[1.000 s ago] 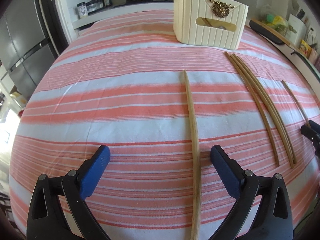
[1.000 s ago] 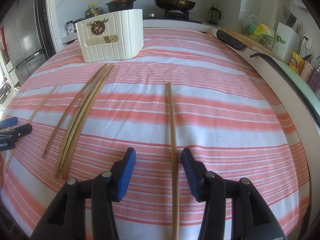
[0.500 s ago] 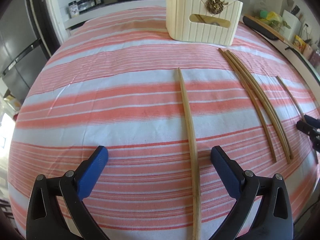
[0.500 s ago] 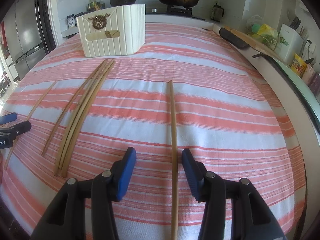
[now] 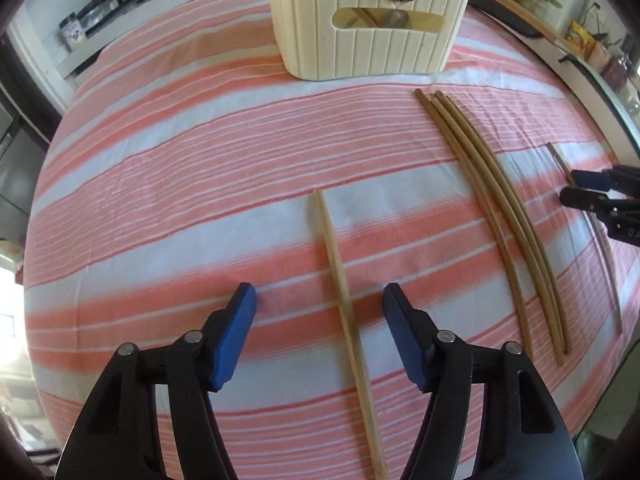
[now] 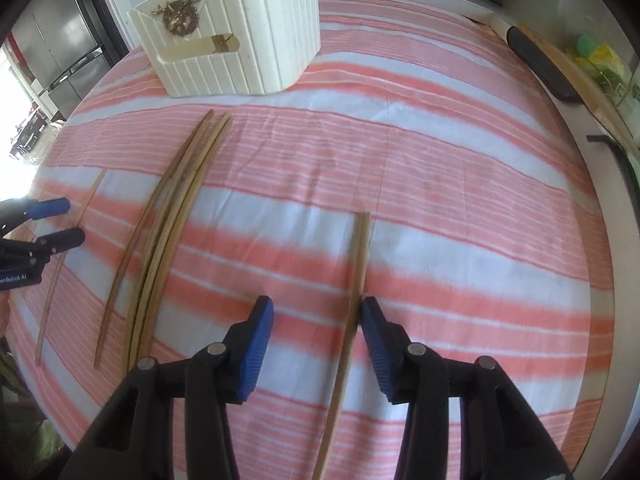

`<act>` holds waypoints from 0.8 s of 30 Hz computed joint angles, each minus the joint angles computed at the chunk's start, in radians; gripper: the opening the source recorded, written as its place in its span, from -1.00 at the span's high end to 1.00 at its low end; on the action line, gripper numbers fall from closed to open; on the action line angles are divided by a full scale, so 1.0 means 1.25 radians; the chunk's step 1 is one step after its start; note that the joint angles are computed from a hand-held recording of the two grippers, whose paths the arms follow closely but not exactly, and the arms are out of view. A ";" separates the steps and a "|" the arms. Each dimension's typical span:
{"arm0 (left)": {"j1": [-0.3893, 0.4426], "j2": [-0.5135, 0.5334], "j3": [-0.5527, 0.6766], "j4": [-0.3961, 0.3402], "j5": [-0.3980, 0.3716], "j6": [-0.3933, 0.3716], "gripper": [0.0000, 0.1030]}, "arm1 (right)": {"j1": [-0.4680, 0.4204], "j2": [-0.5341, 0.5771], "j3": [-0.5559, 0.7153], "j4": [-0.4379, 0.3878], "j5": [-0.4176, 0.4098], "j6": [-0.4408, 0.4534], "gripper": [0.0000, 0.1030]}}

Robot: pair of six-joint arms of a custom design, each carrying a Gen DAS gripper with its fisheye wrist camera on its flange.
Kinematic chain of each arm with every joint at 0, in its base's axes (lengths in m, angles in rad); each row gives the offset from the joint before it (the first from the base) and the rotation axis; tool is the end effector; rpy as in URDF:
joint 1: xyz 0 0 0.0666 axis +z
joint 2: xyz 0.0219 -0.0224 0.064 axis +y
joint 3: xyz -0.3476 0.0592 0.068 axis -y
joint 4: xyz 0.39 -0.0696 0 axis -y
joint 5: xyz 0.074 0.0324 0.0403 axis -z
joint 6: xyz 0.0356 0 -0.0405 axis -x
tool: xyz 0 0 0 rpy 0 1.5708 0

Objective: Organize utensils

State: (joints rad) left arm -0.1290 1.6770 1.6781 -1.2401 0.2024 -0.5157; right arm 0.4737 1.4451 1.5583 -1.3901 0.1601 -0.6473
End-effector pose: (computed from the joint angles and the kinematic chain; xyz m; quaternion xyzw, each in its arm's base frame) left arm 0.5461 -0.0785 0.3665 0.3267 0.9254 -0.0662 0.1804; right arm 0.4163 0.2066 0.4235 0.0971 0.9813 0.0106 0.1657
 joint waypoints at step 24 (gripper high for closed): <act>0.155 -0.173 0.049 0.124 0.424 0.158 0.92 | 0.147 -0.114 0.158 0.115 0.271 0.019 0.89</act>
State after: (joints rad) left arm 0.0652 1.4610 1.7394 -1.0851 0.7328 -0.3180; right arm 0.6579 1.3027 1.7556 -1.2464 0.4988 -0.6240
